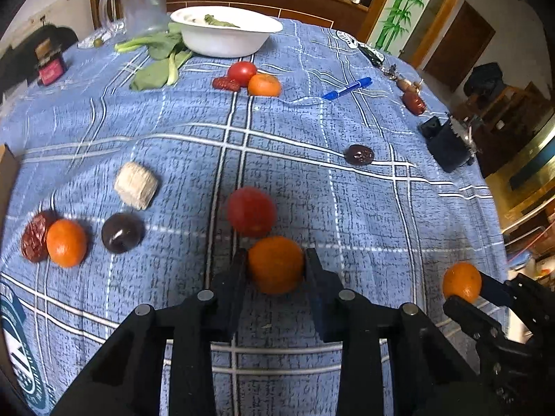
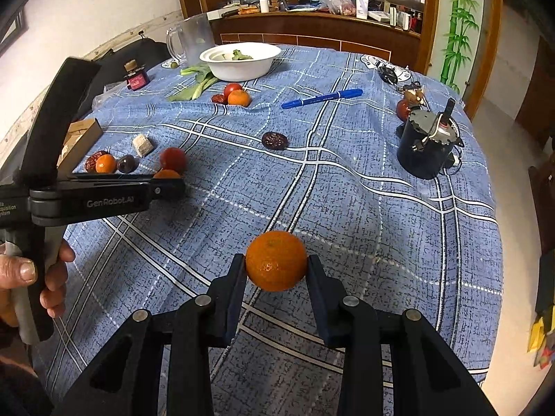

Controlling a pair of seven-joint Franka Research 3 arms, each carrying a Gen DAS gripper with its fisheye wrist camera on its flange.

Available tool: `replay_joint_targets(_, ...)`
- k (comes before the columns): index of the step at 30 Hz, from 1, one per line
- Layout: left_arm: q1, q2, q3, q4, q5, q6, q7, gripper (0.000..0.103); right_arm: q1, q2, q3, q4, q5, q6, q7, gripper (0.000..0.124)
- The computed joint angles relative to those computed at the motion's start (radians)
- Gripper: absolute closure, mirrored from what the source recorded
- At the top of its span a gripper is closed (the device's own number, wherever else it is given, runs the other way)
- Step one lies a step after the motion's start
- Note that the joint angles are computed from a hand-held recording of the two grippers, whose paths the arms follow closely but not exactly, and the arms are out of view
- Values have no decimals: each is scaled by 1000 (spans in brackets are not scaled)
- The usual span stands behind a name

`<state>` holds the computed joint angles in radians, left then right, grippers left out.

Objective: Organize fruits
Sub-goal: 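Grasp an orange with the right tool while the left tool grasps another orange, then carry both oranges into the cardboard tray and open both tools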

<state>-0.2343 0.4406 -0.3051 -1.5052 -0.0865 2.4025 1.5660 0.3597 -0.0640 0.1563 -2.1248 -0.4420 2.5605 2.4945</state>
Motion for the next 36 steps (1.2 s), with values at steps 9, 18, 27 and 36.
replay_joint_targets(9, 97, -205, -8, -250, -165, 40, 201, 73, 28, 21, 20, 43, -94, -53, 68, 87)
replay_joint_targets(18, 140, -391, 84, -431, -345, 74, 404, 72, 88, 87, 19, 135, -119, -94, 130, 87)
replay_joint_targets(27, 178, -478, 185, -487, -464, 48, 504, 72, 188, 237, -15, 340, -110, -146, 131, 87)
replay_joint_targets(36, 253, -489, 252, -486, -483, 53, 506, 72, 299, 484, -76, 704, -29, -198, -34, 86)
